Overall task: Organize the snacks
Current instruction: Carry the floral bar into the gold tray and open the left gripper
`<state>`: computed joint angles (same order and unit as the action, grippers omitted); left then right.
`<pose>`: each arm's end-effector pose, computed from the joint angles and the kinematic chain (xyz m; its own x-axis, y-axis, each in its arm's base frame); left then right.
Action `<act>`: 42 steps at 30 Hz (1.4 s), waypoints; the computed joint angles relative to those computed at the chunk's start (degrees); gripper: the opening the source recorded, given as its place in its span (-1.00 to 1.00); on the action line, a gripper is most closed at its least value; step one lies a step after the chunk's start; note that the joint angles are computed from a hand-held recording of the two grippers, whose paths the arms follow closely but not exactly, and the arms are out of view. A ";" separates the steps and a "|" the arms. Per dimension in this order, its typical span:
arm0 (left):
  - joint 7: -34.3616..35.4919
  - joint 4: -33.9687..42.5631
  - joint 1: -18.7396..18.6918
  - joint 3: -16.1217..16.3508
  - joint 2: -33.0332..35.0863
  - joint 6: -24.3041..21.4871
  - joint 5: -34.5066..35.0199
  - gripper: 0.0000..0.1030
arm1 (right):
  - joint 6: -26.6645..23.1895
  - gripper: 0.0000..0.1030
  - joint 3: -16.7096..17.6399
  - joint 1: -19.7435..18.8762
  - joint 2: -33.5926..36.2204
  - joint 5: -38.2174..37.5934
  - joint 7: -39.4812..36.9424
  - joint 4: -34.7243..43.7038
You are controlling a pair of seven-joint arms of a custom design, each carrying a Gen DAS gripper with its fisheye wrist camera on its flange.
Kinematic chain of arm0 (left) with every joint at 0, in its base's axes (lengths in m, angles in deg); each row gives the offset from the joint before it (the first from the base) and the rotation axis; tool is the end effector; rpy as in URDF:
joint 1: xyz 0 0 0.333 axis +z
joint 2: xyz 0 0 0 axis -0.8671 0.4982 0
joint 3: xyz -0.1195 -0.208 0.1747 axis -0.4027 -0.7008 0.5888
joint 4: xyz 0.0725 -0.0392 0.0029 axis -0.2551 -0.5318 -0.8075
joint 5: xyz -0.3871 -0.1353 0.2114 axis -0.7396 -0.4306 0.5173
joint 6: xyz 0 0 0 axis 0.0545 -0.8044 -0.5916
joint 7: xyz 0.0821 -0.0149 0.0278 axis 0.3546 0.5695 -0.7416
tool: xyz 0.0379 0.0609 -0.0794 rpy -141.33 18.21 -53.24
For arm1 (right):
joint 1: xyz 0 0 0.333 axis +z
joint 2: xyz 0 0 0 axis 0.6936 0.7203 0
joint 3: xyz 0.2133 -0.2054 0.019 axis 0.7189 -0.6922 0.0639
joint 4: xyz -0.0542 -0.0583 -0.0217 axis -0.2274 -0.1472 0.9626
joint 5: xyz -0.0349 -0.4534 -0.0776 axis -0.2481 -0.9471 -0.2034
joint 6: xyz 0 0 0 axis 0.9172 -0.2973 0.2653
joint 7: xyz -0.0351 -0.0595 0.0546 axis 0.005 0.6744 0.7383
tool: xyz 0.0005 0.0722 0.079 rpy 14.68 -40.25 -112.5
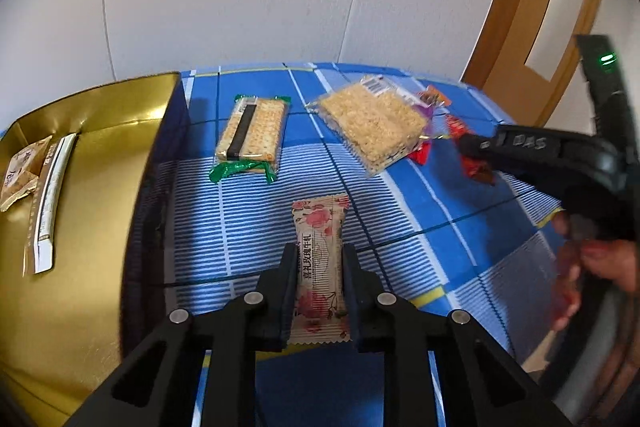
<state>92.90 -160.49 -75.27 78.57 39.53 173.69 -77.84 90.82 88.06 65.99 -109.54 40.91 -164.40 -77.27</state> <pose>0.5170 -0.2190 0.4155 -0.7498 -0.6406 0.1659 -0.5723 0.5019 -0.6485 0.4317 0.2817 0.4278 -0.6989 -0.6653 -0.2625 -0.3995 0.6676 -0.6282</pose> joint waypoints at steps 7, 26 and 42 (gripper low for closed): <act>4.06 -1.69 0.13 2.43 -4.42 -3.31 -4.41 -0.59 | 1.17 -0.58 0.27 -0.04 2.60 -1.92 -0.48 2.28; -5.82 10.83 10.83 5.41 5.18 -4.61 -1.95 -0.59 | 1.99 -0.58 0.83 -0.12 3.57 -8.44 1.80 3.73; -24.15 22.30 16.24 3.79 18.70 -0.80 24.96 -0.59 | 2.18 -0.58 0.62 0.20 6.42 -10.56 2.06 6.60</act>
<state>68.75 -138.19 -59.03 82.36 58.23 172.89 -52.88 93.00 88.67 66.19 -103.11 30.35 -162.35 -70.67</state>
